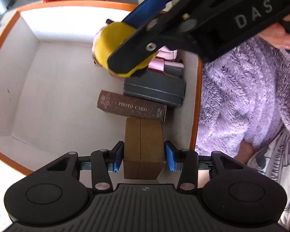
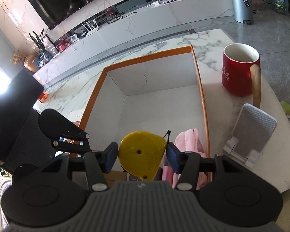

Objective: Organize objects
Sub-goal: 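Lower the brown box and yellow tape measure with both grippers into the box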

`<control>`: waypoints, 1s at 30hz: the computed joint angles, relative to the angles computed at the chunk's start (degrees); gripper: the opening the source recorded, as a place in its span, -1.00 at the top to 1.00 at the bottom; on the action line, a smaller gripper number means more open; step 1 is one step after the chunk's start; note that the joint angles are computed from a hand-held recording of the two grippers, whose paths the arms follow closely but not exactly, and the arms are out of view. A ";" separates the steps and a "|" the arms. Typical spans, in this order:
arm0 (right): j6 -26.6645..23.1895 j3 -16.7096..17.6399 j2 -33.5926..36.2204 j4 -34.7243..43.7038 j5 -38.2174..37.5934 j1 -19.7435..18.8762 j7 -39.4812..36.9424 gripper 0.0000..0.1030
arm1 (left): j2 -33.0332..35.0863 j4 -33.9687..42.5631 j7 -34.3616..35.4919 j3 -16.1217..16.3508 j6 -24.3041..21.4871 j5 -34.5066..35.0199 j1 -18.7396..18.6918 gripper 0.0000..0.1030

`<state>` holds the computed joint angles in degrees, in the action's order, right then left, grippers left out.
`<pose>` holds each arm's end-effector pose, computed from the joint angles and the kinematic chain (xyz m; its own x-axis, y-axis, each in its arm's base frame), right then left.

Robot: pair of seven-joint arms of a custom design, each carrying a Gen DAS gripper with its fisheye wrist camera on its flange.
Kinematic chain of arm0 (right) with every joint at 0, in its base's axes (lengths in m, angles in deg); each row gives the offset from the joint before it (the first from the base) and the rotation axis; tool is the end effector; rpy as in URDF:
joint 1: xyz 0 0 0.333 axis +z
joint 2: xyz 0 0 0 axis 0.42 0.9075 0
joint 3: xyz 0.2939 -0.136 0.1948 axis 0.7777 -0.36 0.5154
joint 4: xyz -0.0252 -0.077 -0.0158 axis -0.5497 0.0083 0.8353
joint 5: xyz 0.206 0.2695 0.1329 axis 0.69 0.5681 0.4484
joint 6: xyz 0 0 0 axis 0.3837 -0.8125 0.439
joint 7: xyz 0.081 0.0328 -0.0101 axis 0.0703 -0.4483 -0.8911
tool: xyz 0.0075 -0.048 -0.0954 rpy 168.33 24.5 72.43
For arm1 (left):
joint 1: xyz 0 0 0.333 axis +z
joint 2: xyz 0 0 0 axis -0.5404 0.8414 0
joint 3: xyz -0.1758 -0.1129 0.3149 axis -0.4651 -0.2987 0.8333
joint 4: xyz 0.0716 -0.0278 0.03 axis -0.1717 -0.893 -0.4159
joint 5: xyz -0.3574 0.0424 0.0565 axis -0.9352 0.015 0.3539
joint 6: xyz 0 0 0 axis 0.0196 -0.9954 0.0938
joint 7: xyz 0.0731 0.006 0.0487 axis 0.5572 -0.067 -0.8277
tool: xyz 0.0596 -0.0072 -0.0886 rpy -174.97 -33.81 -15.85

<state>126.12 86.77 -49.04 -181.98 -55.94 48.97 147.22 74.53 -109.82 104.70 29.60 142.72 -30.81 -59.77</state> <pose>0.5075 0.2890 0.4674 0.1550 -0.9103 -0.3838 -0.8208 0.0976 -0.5629 0.5836 -0.4850 0.4488 -0.9521 -0.2670 0.1491 -0.2862 0.9498 -0.1267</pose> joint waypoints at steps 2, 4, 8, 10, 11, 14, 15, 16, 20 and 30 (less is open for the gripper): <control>-0.23 -0.39 0.14 0.18 -0.46 0.33 0.34 -0.11 | 0.68 1.27 -0.15 0.16 -1.68 -0.18 0.17 -0.02; -0.69 0.02 0.40 0.60 -0.26 0.06 -0.09 -0.11 | 0.64 1.33 -0.13 0.15 -2.29 -0.39 0.43 -0.04; -1.83 2.87 0.93 1.66 2.75 -2.09 -4.03 -0.11 | 0.10 0.59 -0.11 0.09 -2.51 -1.11 1.19 -0.02; -2.56 4.48 1.19 2.36 5.45 -3.34 -7.09 -0.11 | -0.35 -0.14 -1.46 -0.20 -2.17 -2.70 1.91 0.09; -2.97 4.97 1.33 2.76 6.68 -3.72 -8.47 -0.11 | -0.23 0.12 -1.96 -0.56 -3.13 -3.93 2.46 0.19; -4.70 6.80 1.84 4.30 12.01 -5.23 -13.52 -0.11 | 0.03 -0.44 -3.41 -0.91 -3.08 -6.23 3.34 0.45; -5.31 6.86 2.06 4.86 13.24 -5.20 -14.82 -0.11 | -0.51 -1.90 -3.73 -1.01 -1.90 -6.87 3.78 0.49; -5.79 6.44 2.33 5.43 13.68 -4.69 -15.44 -0.11 | -0.96 -2.97 -3.89 -1.27 -0.78 -7.72 4.34 0.49; -8.49 4.05 4.07 8.28 12.50 -2.22 -14.97 -0.11 | -5.03 -9.81 -3.20 -1.94 5.79 -9.25 5.89 0.47; -16.19 -1.30 11.15 17.89 -0.18 3.45 -6.61 -0.11 | -18.76 -28.08 -5.01 -1.69 25.00 -14.22 10.97 0.32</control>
<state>109.93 85.47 -37.90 -164.08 -56.13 52.42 140.60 55.77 -137.90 99.69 27.90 167.72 -45.03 -48.80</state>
